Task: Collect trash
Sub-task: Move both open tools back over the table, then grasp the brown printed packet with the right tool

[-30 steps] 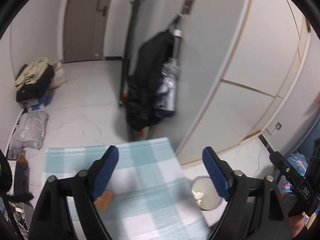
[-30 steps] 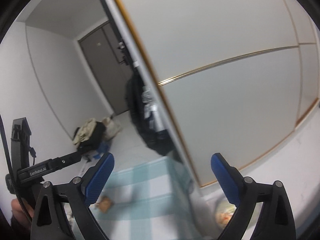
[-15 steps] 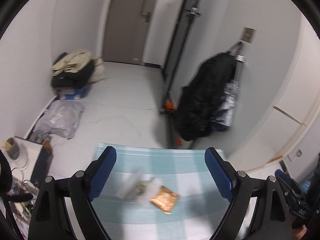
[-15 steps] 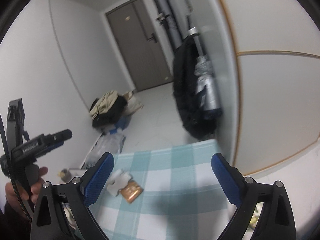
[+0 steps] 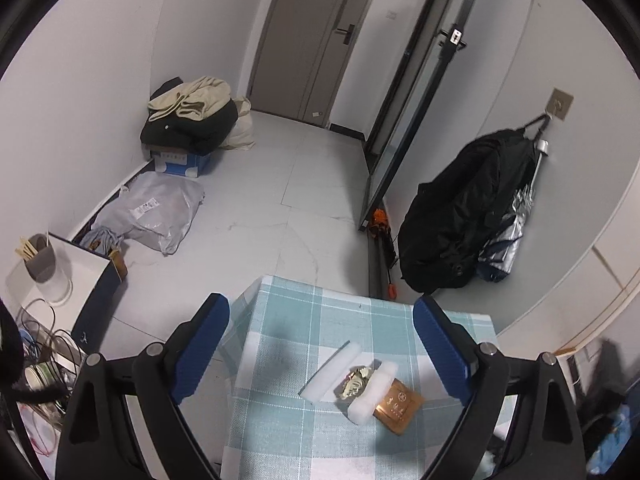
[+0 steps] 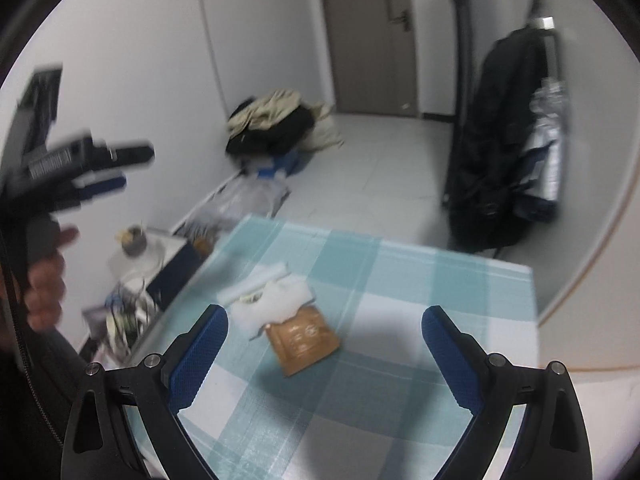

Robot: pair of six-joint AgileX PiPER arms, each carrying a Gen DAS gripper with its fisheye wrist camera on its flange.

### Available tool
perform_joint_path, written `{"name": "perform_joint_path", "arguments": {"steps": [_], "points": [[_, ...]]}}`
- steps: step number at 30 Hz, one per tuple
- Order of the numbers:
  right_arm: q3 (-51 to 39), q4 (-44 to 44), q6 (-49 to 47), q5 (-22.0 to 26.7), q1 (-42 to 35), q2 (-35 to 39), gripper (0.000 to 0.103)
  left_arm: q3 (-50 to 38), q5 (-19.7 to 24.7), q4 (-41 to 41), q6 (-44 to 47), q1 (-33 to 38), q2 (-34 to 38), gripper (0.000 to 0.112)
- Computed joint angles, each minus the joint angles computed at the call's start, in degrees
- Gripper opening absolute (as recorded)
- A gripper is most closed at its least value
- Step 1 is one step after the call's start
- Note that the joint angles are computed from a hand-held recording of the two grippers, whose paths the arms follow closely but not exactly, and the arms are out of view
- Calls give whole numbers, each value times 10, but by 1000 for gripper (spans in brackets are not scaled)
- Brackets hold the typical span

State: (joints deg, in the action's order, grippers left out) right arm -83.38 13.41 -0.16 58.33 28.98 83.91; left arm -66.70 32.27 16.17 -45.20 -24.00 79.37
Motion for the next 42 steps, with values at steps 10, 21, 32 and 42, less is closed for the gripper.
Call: {"name": "perform_joint_path", "arguments": {"steps": [10, 21, 32, 42], "points": [[-18, -8, -74, 22, 42, 116, 91, 26, -31, -17, 21, 43, -24, 98], [-58, -25, -88, 47, 65, 180, 84, 26, -27, -90, 70, 80, -19, 98], [-98, -25, -105, 91, 73, 194, 56, 22, -14, -122, 85, 92, -6, 98], [-39, -8, -92, 100, 51, 138, 40, 14, 14, -55, 38, 54, 7, 98]]}}
